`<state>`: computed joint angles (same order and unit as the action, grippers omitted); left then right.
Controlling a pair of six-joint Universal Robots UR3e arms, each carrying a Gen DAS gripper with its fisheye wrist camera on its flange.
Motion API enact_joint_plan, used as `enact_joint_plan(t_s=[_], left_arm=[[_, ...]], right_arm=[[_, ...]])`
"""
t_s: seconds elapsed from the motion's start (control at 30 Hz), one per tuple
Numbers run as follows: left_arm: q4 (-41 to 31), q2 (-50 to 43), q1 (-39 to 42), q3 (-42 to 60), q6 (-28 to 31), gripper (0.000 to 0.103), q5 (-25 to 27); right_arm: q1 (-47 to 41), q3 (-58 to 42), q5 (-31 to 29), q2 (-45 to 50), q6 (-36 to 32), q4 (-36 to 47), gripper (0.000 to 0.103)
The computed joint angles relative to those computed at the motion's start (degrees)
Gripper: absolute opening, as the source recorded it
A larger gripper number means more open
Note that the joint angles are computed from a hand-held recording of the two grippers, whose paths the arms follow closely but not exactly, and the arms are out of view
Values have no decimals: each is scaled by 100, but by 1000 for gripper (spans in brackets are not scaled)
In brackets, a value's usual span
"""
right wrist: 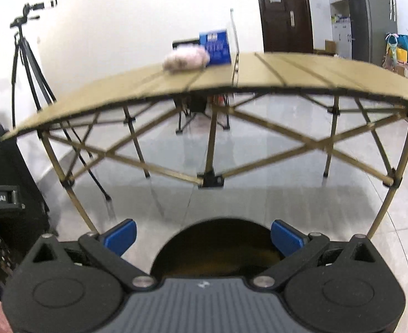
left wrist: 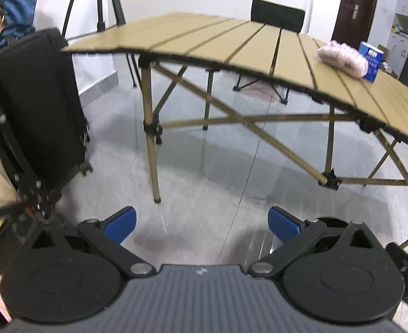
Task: Collect trash
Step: 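Raise both tools back toward the pink towel and blue box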
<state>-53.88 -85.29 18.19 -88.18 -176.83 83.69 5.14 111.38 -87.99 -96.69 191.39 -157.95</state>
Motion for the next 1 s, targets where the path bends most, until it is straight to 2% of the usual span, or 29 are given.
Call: enact_joint_plan(t_s=[0.23,0.3,0.5,0.6,0.8,1.0], left_arm=[[-177,-123,61,543,189,103,-256],[-124,-169,43,674,96,103,-280],[-198,-522,11,1292,-23,103,-542],[-216,-794,-81,1683,-78,103,-557],[-157,-1521,-357,2634,-277,103,-447],[-503,-2723,-779,4411,-499,103,-267]], right_arm=[[-421,89,201,-349,-39,-466,103],[-595,67,419,-432,-41,-540,103],[-731,-330,372,-251,-174,-891,103],[-696,-642,132,21,-340,-1176,103],[-768,-1567,-240,697,-363,-956,103],[-941,-2360,-265,1370,-442,-853,103]])
